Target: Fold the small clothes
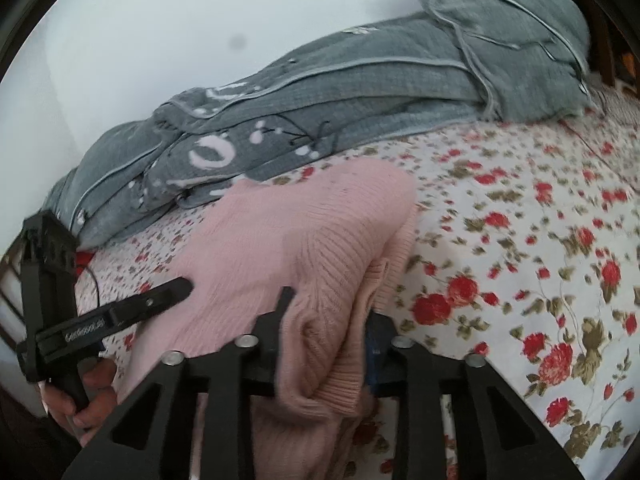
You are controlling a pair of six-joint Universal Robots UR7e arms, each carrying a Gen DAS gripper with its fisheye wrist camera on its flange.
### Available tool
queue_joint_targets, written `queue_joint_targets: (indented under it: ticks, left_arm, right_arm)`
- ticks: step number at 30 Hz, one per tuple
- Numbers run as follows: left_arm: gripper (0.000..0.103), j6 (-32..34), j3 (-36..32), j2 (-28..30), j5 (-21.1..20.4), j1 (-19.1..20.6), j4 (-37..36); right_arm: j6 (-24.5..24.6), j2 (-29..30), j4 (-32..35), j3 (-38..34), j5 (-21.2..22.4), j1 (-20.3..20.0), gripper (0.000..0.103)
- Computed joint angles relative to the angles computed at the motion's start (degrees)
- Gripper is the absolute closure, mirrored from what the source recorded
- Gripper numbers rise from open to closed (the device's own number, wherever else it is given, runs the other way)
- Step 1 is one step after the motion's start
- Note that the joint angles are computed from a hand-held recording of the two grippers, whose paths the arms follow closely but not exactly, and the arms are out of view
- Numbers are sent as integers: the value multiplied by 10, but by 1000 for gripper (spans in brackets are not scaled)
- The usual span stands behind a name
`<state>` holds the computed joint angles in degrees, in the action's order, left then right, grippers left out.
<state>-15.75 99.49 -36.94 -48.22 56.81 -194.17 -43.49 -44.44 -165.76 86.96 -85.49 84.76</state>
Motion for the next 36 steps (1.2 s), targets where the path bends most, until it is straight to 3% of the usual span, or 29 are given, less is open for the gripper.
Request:
queue_joint_targets:
  ticks: [8, 10, 14, 17, 20, 21, 22, 26, 28, 30, 32, 34, 35, 36]
  left_arm:
    - [81, 24, 11, 1, 19, -14, -56]
    - [93, 21, 19, -6, 27, -18, -66]
    - [94, -27, 41, -37, 9, -17, -45]
    - [93, -39, 39, -38, 6, -11, -20]
    - [79, -42, 35, -33, -12, -4, -20]
    - [63, -41, 31, -34, -24, -2, -3]
    - [56, -37, 25, -32, -32, 0, 12]
    - [46, -26, -2, -11, -9, -1, 40]
    - [38, -47, -9, -11, -24, 9, 60]
    - [35, -76, -11, -16, -74, 30, 68]
    - [44, -89, -6, -21, -114, 42, 54]
    - [61, -83, -2, -19, -111, 37, 34]
    - [63, -72, -1, -16, -95, 31, 28]
    - [66, -55, 2, -13, -75, 21, 17]
  right_arm:
    - [9, -16, 13, 7, 40, -4, 80]
    - [6, -20, 5, 15, 48, -2, 81]
    - [21, -29, 24, 20, 83, -1, 81]
    - [18, -26, -4, 25, 48, 11, 80]
    - [27, -15, -21, 18, 9, 11, 73]
    - [26, -11, -26, 16, -6, 11, 68]
    - [23, -10, -29, 14, -16, 10, 66]
    - [39, -6, -2, -1, -35, 5, 49]
    - [56, 1, 32, -18, -39, 2, 41]
    - [79, 10, 78, -42, -34, -2, 33]
    - [102, 19, 129, -71, -14, -10, 30]
    - [108, 21, 148, -78, 1, -13, 33]
    - [101, 20, 164, -80, 18, -15, 55]
    - [100, 16, 163, -75, 28, -16, 60]
